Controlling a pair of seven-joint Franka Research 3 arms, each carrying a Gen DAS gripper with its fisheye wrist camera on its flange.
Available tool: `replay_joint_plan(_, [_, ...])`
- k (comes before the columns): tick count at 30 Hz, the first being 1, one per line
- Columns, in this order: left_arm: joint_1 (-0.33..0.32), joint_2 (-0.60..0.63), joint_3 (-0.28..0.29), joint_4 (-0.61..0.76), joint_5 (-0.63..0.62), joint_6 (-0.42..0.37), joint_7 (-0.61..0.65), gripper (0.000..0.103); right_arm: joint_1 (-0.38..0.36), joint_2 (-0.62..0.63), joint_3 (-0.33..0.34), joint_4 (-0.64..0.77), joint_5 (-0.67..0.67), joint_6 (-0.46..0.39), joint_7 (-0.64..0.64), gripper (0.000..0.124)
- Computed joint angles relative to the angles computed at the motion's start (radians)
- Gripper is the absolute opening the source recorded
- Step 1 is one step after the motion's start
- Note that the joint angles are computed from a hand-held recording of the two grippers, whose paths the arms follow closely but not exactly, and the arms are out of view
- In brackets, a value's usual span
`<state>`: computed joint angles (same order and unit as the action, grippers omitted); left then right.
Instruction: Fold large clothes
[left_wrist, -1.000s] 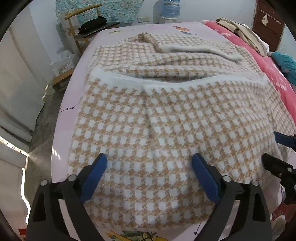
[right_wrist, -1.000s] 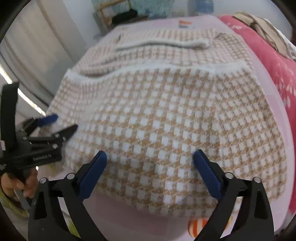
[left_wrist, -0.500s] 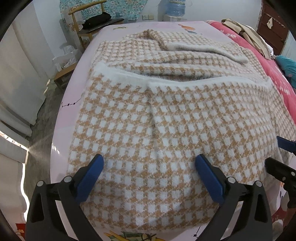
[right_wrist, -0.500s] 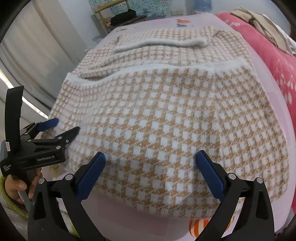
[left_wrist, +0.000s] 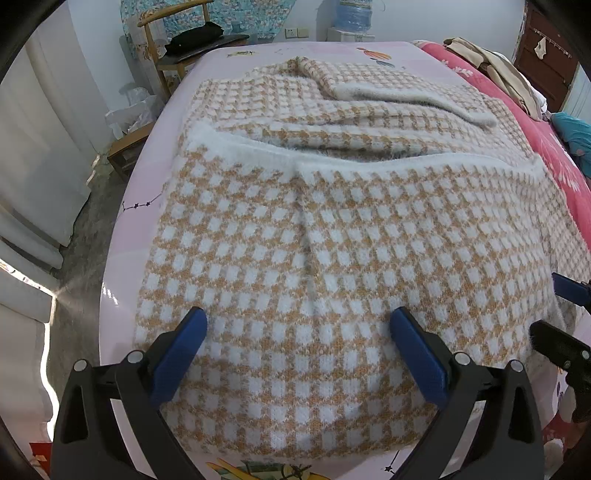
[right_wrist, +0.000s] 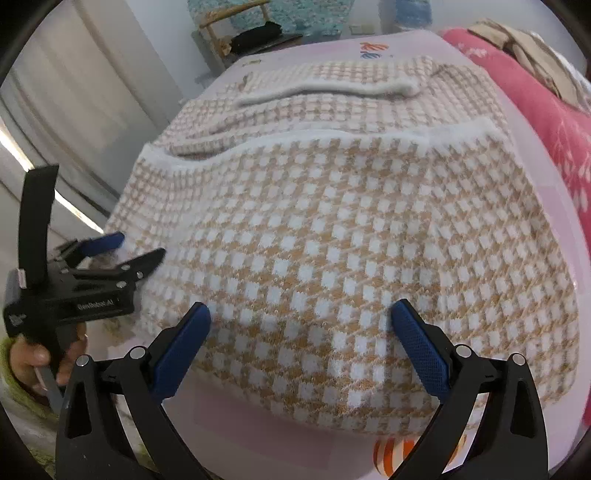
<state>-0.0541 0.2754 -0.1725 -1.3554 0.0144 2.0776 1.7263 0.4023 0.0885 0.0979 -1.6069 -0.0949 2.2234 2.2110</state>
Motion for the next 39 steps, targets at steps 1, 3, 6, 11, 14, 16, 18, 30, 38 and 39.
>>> replay_joint_plan(1, [0.000, 0.000, 0.000, 0.000, 0.000, 0.000, 0.000, 0.098, -0.001, 0.001, -0.001, 0.006, 0.007, -0.011, -0.002, 0.095])
replay_joint_plan(3, [0.001, 0.002, 0.000, 0.002, -0.001, -0.002, 0.001, 0.098, -0.003, 0.020, -0.002, 0.050, 0.024, -0.060, -0.001, 0.095])
replay_joint_plan(6, [0.000, 0.003, -0.001, 0.005, 0.001, -0.007, -0.001, 0.098, 0.004, 0.032, -0.006, 0.081, 0.002, -0.052, 0.017, 0.095])
replay_joint_plan(11, [-0.001, 0.001, 0.000, 0.002, 0.002, -0.005, -0.002, 0.098, 0.026, 0.076, -0.018, 0.163, -0.113, -0.073, 0.028, 0.095])
replay_joint_plan(14, [-0.001, 0.003, -0.001, 0.007, 0.003, -0.010, -0.003, 0.098, 0.030, 0.098, -0.026, 0.191, -0.120, -0.069, 0.020, 0.095])
replay_joint_plan(16, [-0.002, 0.009, 0.000, 0.017, 0.005, -0.017, -0.004, 0.098, 0.033, 0.110, -0.033, 0.202, -0.127, -0.064, 0.021, 0.095])
replay_joint_plan(18, [-0.003, 0.007, 0.000, 0.014, 0.006, -0.017, -0.006, 0.098, 0.036, 0.123, -0.039, 0.216, -0.135, -0.069, 0.025, 0.091])
replay_joint_plan(30, [-0.003, 0.019, -0.002, 0.034, 0.011, -0.031, -0.001, 0.098, 0.021, 0.115, -0.049, 0.156, -0.097, -0.028, 0.045, 0.076])
replay_joint_plan(38, [0.023, -0.006, -0.009, -0.010, -0.047, 0.029, 0.083, 0.098, 0.019, 0.115, -0.047, 0.154, -0.091, -0.029, 0.043, 0.076])
replay_joint_plan(39, [0.031, -0.021, -0.008, -0.034, -0.061, 0.066, 0.100, 0.098, 0.019, 0.115, -0.047, 0.154, -0.091, -0.030, 0.044, 0.076])
